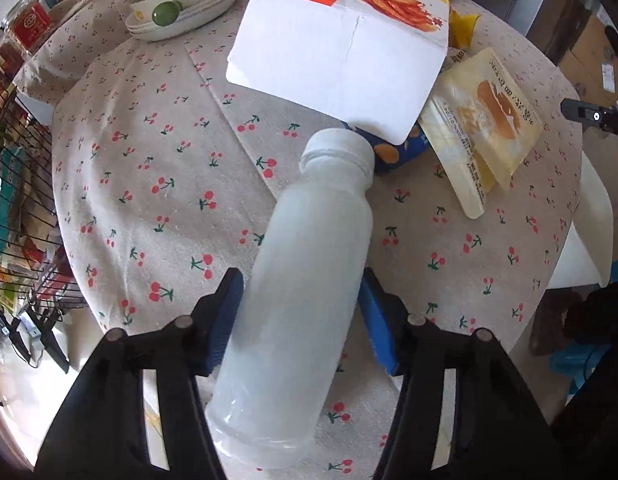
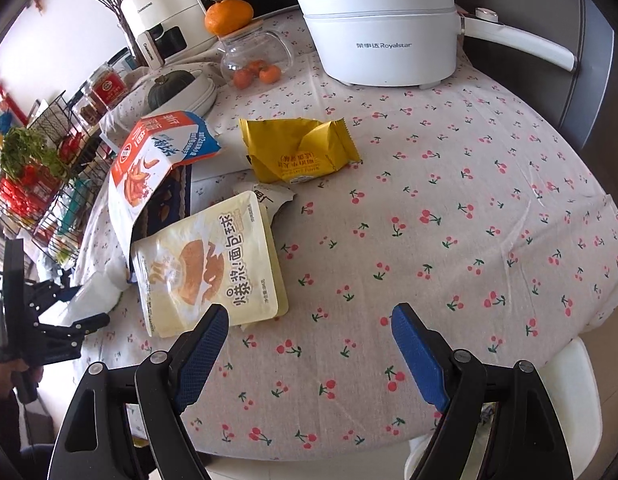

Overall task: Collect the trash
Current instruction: 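Grasp the white milk bottle with the left gripper while the right grasps a snack pouch, then carry the milk bottle and pouch to the bin and release both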

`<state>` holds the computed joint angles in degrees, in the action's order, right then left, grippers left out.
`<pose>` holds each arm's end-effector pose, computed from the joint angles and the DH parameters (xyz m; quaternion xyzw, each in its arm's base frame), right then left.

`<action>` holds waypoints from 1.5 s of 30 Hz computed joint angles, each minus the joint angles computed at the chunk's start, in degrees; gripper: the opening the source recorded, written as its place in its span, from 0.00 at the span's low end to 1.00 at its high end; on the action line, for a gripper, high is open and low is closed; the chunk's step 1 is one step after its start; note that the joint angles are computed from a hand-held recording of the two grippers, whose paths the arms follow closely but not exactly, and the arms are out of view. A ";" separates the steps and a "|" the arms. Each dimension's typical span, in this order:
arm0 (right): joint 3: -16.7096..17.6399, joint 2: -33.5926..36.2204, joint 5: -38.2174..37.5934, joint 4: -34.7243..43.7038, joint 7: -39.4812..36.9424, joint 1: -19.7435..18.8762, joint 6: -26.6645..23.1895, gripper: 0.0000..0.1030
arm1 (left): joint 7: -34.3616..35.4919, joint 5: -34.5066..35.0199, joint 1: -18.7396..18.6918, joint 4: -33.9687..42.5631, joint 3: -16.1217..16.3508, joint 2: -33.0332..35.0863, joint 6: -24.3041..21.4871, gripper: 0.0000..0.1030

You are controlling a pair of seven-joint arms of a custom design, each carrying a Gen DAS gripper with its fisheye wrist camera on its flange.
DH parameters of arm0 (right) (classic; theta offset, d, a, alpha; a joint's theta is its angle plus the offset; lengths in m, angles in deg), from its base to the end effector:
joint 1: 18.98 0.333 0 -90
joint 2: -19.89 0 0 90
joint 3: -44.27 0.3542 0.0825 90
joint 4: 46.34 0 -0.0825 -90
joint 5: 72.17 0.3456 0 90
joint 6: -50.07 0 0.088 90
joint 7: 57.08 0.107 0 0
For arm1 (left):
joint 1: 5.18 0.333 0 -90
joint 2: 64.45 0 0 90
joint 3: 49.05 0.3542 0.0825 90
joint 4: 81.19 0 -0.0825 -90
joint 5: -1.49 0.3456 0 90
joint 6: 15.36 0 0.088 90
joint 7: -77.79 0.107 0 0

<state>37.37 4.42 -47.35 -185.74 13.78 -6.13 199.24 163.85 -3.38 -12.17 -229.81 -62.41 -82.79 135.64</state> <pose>0.4413 0.0335 0.5099 -0.7180 0.6433 -0.0628 0.2582 0.3789 -0.1433 0.4622 -0.6149 0.7684 -0.1430 0.1043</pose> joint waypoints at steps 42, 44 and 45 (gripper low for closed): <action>-3.38 -11.76 14.78 0.48 -12.76 -0.92 -12.06 0.01 | -24.36 -13.73 -8.92 -7.79 -4.17 -12.51 16.78 0.50; -4.21 -13.40 12.83 0.34 -11.75 -1.36 -12.41 0.01 | -23.84 -13.82 -10.10 -7.09 -4.20 -11.69 17.58 0.50; -4.60 -14.04 11.67 0.29 -11.36 -1.64 -12.41 0.01 | -23.75 -13.76 -10.47 -6.66 -4.48 -11.26 17.90 0.50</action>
<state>32.77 -9.62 -35.68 -185.45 2.41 -7.77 186.84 140.10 -17.13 -22.63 -236.46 -66.89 -94.05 153.54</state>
